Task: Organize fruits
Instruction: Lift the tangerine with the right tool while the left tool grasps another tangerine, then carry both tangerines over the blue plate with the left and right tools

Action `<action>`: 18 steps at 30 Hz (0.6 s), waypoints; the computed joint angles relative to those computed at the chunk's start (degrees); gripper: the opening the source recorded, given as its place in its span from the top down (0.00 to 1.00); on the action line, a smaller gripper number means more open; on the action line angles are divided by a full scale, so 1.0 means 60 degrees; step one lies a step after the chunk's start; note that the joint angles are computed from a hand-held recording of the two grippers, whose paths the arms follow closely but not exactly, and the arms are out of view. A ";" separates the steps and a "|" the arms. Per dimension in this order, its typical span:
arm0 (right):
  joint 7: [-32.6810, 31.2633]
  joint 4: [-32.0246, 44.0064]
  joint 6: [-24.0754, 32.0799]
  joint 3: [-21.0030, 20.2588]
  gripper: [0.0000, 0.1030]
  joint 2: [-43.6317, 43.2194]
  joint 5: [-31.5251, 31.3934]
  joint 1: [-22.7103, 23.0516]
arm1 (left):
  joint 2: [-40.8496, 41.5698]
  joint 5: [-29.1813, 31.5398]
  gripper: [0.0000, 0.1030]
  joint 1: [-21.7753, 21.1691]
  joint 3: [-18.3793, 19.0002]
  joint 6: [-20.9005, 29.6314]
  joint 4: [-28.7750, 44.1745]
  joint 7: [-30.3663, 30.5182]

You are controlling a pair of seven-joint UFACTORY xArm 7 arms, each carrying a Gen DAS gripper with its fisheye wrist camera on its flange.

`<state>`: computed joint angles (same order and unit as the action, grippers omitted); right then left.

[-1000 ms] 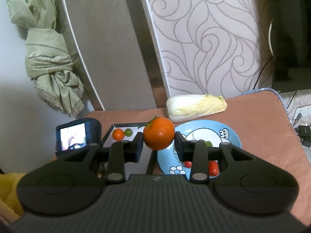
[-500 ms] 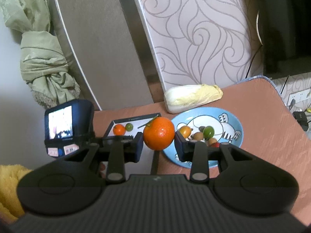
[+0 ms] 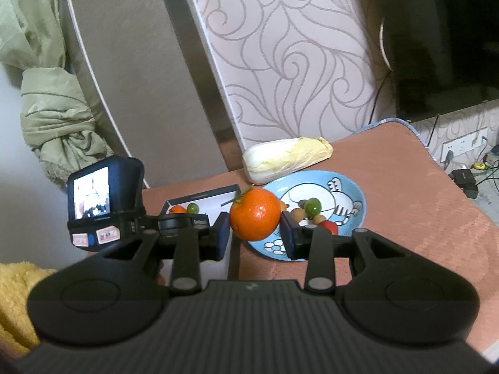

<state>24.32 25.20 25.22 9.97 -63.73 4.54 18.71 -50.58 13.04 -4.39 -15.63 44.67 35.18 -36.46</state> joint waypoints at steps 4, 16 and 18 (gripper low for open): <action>0.0094 -0.0071 0.0091 0.0020 0.63 -0.0247 -0.0056 -0.0152 | 0.0128 0.0001 0.64 -0.0074 -0.0046 -0.0108 0.0146 0.0037; 0.0175 -0.0258 0.0392 -0.0128 0.63 -0.0848 -0.0132 -0.0487 | 0.0625 0.0053 0.64 -0.0344 -0.0299 -0.0402 0.0571 0.0111; 0.0168 -0.0285 0.0412 -0.0164 0.63 -0.0921 -0.0142 -0.0545 | 0.0698 0.0061 0.64 -0.0399 -0.0319 -0.0436 0.0641 0.0137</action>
<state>25.33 23.49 27.70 8.99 -69.25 3.69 15.44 -46.39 13.40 -6.79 -17.54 42.06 39.03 -35.64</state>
